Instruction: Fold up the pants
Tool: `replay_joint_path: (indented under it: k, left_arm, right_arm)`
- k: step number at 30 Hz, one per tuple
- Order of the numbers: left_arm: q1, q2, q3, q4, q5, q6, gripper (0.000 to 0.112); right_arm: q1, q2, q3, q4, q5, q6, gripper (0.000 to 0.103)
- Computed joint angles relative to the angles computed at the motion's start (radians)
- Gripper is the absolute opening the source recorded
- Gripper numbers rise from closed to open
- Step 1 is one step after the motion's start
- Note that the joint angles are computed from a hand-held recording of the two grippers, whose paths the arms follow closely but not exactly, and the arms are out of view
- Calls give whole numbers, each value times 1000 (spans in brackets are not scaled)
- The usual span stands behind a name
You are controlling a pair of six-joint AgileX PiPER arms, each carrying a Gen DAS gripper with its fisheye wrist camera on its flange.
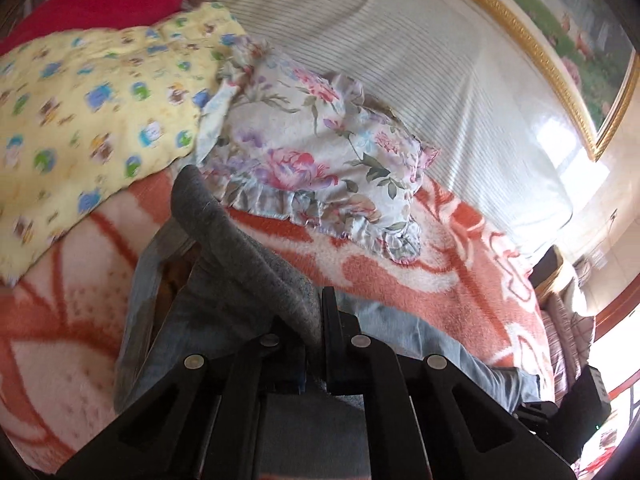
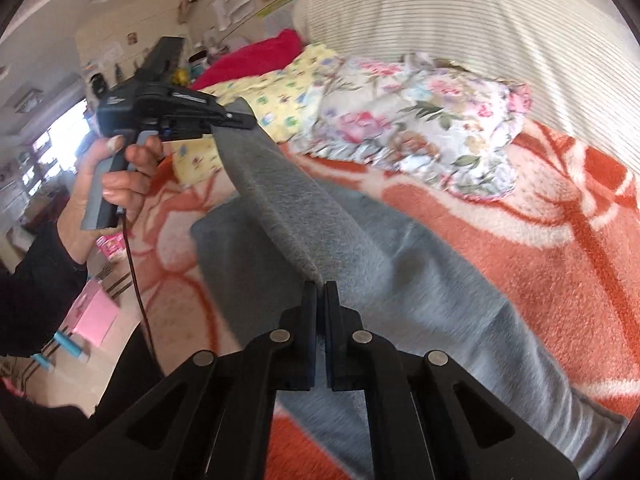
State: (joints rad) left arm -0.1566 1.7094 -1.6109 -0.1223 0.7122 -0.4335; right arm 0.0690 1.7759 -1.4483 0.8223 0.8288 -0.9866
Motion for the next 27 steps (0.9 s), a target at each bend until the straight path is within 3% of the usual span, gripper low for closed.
replay_joint_path:
  k: [3, 6, 16, 19, 21, 25, 27]
  left_arm:
    - [11, -129, 229, -35, -110, 10, 4]
    - [30, -181, 383, -96, -174, 40, 4]
    - [90, -173, 613, -327, -316, 248, 5]
    - [92, -173, 642, -346, -334, 276, 6]
    - [84, -176, 653, -293, -333, 236, 13]
    - [94, -214, 691, -277, -331, 226, 18]
    - [91, -240, 699, -180, -318, 134, 35]
  right_arm:
    - [8, -13, 50, -10, 14, -18, 4]
    - [29, -10, 93, -36, 0, -13, 4]
    - [79, 59, 145, -118, -55, 37, 4]
    - [78, 84, 140, -125, -58, 54, 4]
    - [76, 101, 125, -137, -42, 78, 6]
    - [93, 92, 126, -171, -63, 104, 19]
    - [91, 81, 124, -148, -49, 87, 32]
